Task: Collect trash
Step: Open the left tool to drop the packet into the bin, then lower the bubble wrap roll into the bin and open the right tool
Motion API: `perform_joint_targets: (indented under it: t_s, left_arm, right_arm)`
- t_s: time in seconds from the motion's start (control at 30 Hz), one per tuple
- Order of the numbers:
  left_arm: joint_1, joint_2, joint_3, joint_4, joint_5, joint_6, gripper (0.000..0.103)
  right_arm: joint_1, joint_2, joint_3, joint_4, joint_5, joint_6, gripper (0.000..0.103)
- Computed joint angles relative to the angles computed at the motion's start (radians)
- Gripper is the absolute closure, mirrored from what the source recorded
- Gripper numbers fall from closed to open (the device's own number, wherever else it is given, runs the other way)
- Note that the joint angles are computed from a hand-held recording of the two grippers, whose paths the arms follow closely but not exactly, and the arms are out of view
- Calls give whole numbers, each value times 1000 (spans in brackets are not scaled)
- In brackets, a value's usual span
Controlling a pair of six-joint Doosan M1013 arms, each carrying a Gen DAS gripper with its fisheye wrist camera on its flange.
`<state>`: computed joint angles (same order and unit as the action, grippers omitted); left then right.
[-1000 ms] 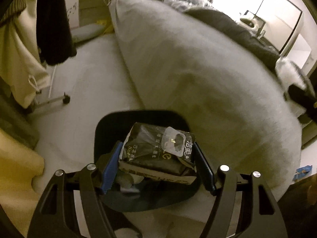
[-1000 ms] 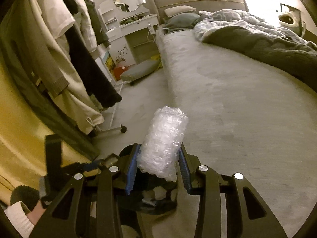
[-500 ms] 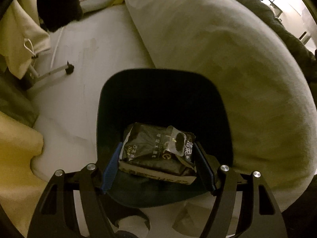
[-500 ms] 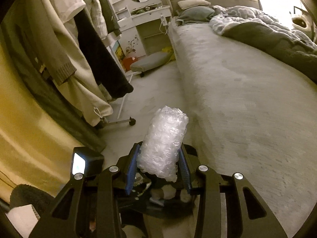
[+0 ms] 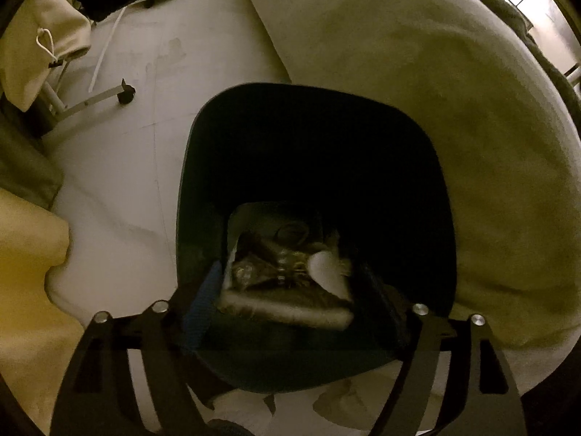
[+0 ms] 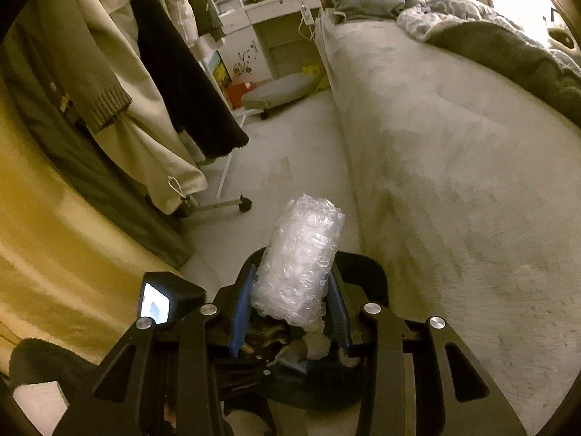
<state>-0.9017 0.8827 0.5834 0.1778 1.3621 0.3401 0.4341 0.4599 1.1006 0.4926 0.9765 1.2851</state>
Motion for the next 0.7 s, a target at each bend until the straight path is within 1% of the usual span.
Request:
perform_joint_targets:
  t_s: [0.1,0.3,0.37,0.7]
  left_arm:
    - [0,-17,28,6,-27,-9,17]
    - [-7,-54,77,36,-54,-33,16]
    - [-12,-65,87,62,-51,-36,16]
    - [-26,-135,171,163,-65,-88,22]
  right_arm:
    - [4,13,-8,-16,13,20,64]
    - [8,35,-21,-53,37,75,64]
    - [12,43,-25,-67,47,92,64]
    - [42,83,-41,-146,121,136,64]
